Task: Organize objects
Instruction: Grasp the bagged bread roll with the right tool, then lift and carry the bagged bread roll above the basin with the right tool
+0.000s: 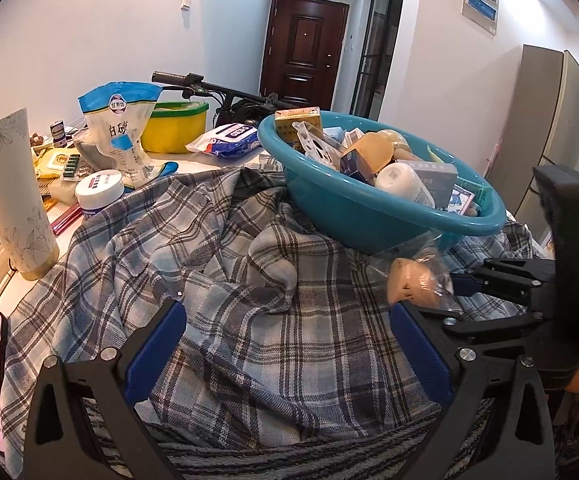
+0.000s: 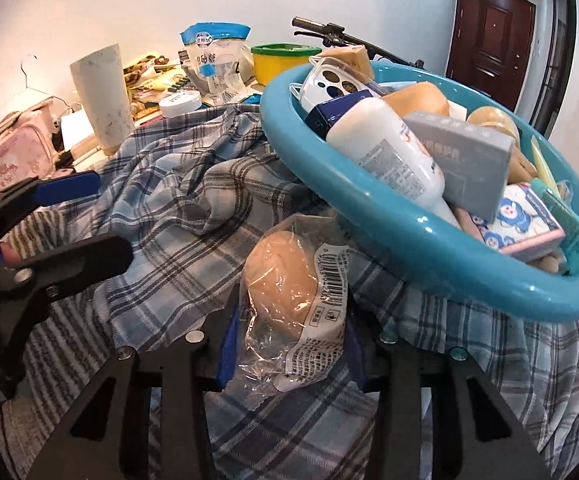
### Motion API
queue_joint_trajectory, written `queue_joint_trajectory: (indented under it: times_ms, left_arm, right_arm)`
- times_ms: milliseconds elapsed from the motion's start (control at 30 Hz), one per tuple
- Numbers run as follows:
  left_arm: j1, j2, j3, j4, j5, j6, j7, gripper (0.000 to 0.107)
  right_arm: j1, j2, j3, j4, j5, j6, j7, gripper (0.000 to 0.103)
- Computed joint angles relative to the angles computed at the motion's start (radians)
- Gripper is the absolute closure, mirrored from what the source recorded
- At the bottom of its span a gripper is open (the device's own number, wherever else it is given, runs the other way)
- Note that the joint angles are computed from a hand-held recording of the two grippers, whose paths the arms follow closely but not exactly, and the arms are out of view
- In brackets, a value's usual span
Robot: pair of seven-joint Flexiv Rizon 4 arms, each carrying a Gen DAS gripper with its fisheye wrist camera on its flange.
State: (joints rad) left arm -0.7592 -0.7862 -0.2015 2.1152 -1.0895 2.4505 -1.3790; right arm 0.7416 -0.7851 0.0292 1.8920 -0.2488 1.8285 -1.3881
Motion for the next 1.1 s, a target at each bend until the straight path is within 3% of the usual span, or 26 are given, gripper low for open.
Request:
queue_joint_trajectory:
  times_ms: [167, 333, 700, 800, 967, 1033, 1100]
  left_arm:
    - [-0.001, 0.0, 0.001, -0.001, -0.001, -0.001, 0.002, 0.004]
    - [-0.006, -0.004, 0.001, -0.007, -0.007, 0.003, 0.014, 0.004]
    - [-0.011, -0.008, -0.005, -0.019, -0.023, 0.012, 0.043, 0.004]
    - [-0.036, -0.02, 0.001, -0.035, -0.048, 0.061, 0.069, 0.004]
    - [-0.065, -0.063, 0.0, -0.063, -0.005, 0.241, 0.114, 0.004]
    - [-0.04, -0.063, -0.017, -0.059, 0.053, 0.236, 0.131, 0.004]
    - [-0.032, -0.066, -0.032, -0.074, 0.034, 0.218, 0.175, 0.004]
  right_arm:
    - [0.036, 0.027, -0.031, 0.054, 0.051, 0.091, -0.02, 0.061]
    - [0.199, 0.027, -0.172, 0.079, 0.214, 0.208, -0.105, 0.061]
    - [0.138, 0.033, -0.047, 0.104, 0.339, 0.403, -0.256, 0.061]
    - [0.171, 0.029, -0.068, 0.097, 0.44, 0.438, -0.295, 0.061]
    - [0.394, 0.039, -0.249, 0.083, 0.778, 0.4, -0.436, 0.06]
    - [0.391, 0.063, -0.233, 0.099, 0.837, 0.436, -0.439, 0.06]
    - [0.345, 0.068, -0.178, 0.11, 0.848, 0.493, -0.426, 0.06]
